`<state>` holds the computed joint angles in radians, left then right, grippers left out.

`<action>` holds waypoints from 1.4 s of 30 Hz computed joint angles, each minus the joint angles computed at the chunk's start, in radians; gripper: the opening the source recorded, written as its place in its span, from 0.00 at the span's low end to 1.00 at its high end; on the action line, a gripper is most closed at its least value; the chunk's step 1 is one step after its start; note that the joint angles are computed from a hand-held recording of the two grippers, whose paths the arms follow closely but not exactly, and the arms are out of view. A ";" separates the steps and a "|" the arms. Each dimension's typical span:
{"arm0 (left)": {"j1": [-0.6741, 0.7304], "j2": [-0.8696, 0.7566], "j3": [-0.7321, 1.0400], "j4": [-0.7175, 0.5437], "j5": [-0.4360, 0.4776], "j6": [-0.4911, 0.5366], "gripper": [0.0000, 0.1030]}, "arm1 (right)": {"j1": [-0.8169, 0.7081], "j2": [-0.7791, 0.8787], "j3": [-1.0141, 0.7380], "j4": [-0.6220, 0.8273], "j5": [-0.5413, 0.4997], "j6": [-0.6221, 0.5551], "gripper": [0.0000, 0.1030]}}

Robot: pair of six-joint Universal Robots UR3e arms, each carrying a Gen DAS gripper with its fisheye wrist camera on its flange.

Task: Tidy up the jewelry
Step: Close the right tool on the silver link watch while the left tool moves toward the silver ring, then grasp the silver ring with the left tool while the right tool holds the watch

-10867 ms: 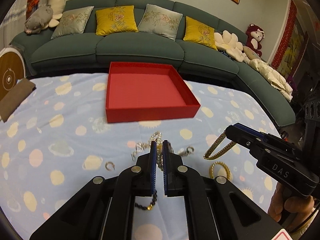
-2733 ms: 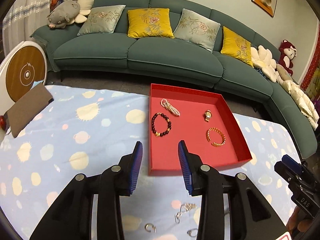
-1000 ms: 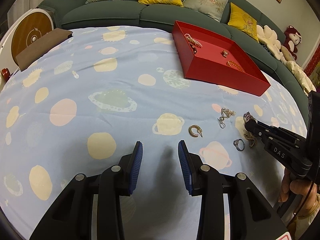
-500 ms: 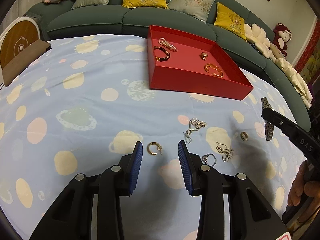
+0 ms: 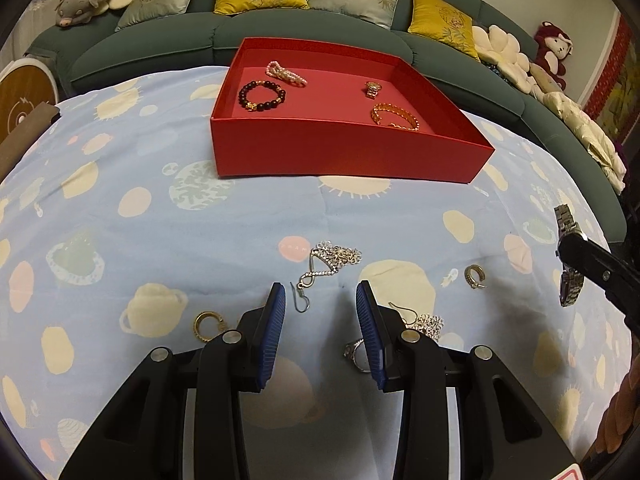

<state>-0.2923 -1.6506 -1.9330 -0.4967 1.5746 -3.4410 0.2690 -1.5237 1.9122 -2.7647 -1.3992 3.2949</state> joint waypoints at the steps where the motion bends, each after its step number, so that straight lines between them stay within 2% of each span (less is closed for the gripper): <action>1: -0.003 -0.010 0.008 0.005 0.001 -0.001 0.34 | -0.001 -0.001 0.005 0.001 0.004 -0.001 0.09; 15: -0.087 -0.156 0.110 0.063 0.156 0.011 0.33 | -0.001 -0.008 0.037 0.005 0.023 -0.016 0.09; 20: -0.040 -0.102 0.085 0.036 0.092 -0.001 0.33 | -0.009 -0.018 0.041 0.004 0.027 -0.015 0.09; 28: 0.012 0.121 -0.105 0.045 0.005 0.030 0.32 | -0.016 -0.029 0.051 0.010 0.028 -0.022 0.09; 39: -0.100 0.048 -0.094 0.052 0.044 0.046 0.33 | 0.027 0.011 0.020 0.006 0.009 -0.011 0.09; 42: -0.132 0.024 -0.087 0.075 0.092 0.050 0.33 | 0.026 0.011 0.022 0.005 0.010 -0.010 0.09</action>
<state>-0.4238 -1.6262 -2.0198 -0.4217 1.6664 -3.3908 0.2953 -1.5128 1.9344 -2.7593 -1.3889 3.2848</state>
